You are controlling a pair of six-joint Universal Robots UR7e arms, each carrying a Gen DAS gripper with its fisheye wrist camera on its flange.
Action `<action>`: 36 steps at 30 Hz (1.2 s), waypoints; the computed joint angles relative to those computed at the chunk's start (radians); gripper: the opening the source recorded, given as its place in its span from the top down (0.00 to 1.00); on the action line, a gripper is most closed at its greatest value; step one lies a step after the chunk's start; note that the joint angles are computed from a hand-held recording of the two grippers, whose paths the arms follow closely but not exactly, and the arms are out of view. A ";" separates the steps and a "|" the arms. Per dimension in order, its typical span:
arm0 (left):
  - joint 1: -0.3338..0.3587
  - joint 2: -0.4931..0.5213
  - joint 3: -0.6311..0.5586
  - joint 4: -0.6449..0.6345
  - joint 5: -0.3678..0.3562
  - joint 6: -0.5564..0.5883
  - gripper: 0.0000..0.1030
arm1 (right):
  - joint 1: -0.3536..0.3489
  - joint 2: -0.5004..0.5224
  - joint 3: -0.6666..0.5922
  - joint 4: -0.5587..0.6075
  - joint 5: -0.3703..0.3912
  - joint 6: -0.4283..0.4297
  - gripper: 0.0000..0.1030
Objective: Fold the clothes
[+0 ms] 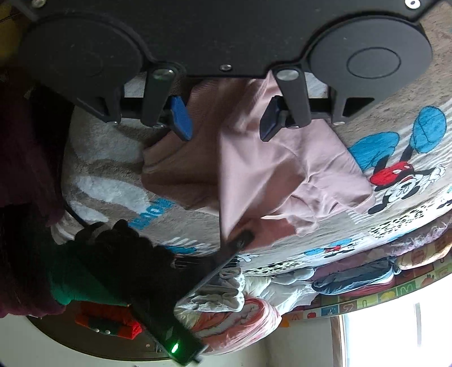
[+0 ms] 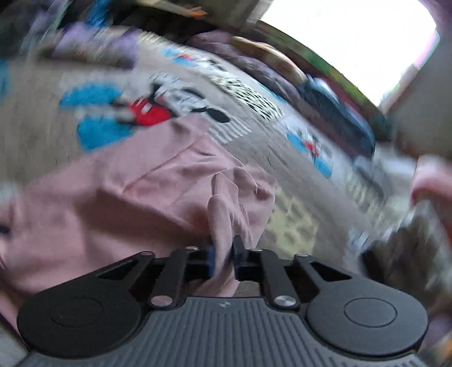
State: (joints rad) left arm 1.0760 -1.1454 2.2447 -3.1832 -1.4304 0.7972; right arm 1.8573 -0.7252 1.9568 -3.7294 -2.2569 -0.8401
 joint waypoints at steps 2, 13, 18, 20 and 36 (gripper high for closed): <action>-0.001 0.002 0.000 0.004 0.009 0.004 0.49 | -0.030 -0.071 0.041 0.044 0.088 0.196 0.94; -0.005 0.010 -0.005 0.065 0.062 0.020 0.49 | -0.142 -0.207 0.107 0.040 0.399 0.808 0.94; -0.001 0.003 0.000 0.068 0.057 0.017 0.49 | -0.171 -0.192 0.105 0.033 0.399 0.881 0.94; -0.001 0.003 -0.001 0.070 0.057 0.015 0.49 | -0.184 -0.192 0.113 0.025 0.410 0.910 0.90; 0.028 -0.016 -0.013 0.114 0.014 0.003 0.49 | -0.168 -0.129 0.022 0.004 0.501 0.961 0.96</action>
State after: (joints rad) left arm 1.1039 -1.1612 2.2314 -3.0691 -1.4168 0.8001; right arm 1.6895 -0.8539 1.9783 -3.7252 -1.7560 0.1207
